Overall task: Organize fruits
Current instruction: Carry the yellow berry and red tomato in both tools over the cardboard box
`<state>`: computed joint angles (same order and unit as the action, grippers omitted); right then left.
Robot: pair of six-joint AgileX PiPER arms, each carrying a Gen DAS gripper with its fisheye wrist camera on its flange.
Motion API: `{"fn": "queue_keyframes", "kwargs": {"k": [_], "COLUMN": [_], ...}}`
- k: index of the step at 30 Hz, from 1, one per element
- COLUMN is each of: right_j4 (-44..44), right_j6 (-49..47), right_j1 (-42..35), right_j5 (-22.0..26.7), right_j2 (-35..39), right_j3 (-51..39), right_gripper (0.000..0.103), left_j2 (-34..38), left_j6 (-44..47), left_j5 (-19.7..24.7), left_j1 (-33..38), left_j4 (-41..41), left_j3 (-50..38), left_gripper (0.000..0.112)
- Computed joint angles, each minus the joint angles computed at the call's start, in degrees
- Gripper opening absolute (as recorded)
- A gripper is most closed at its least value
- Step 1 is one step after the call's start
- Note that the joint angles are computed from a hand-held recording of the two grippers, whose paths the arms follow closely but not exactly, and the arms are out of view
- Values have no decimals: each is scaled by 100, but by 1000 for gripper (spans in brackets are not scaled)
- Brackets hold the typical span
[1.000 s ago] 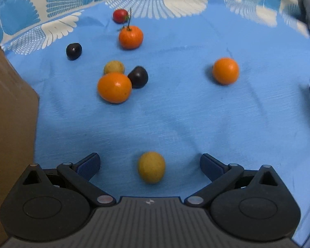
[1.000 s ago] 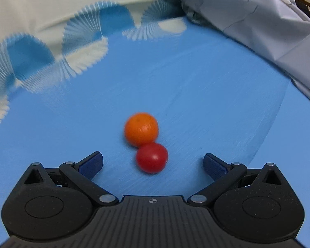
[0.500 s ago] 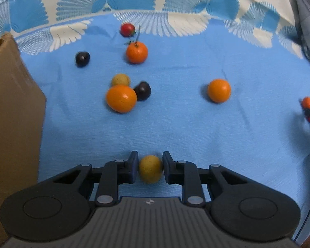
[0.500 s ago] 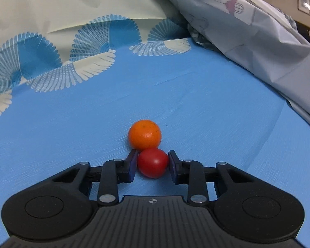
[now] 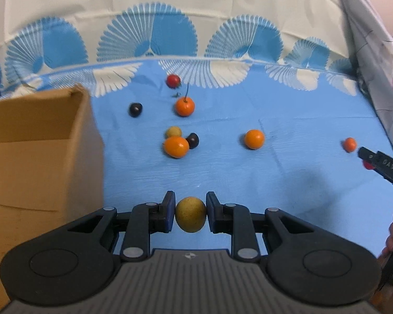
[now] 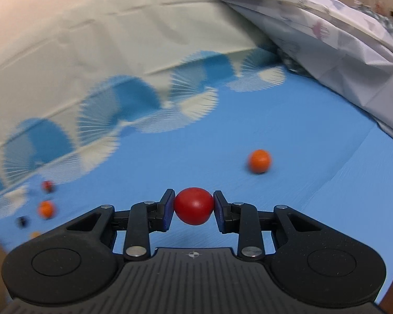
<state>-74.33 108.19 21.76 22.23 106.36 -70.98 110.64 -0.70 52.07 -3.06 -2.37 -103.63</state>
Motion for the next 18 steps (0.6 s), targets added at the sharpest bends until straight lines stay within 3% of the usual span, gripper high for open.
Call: {"fn": "queue_keyframes", "kwargs": {"k": [10,18], "right_j4": [1416,2134], "right_j6": [-1160,-2005], "right_j1": [2298,3796], "right_j5": [780,1516], "right_j2": [-851,-632], "right_j3": [-313,-1413], "right_gripper": [33,33], "left_j2": [-1648,-2592], "left_j6": [543,1902], "left_j5": [871,1421], "left_j1": [967,2778], "left_j4": [-92,-860], "left_j3": [802,1268], "left_gripper": [28,28]}}
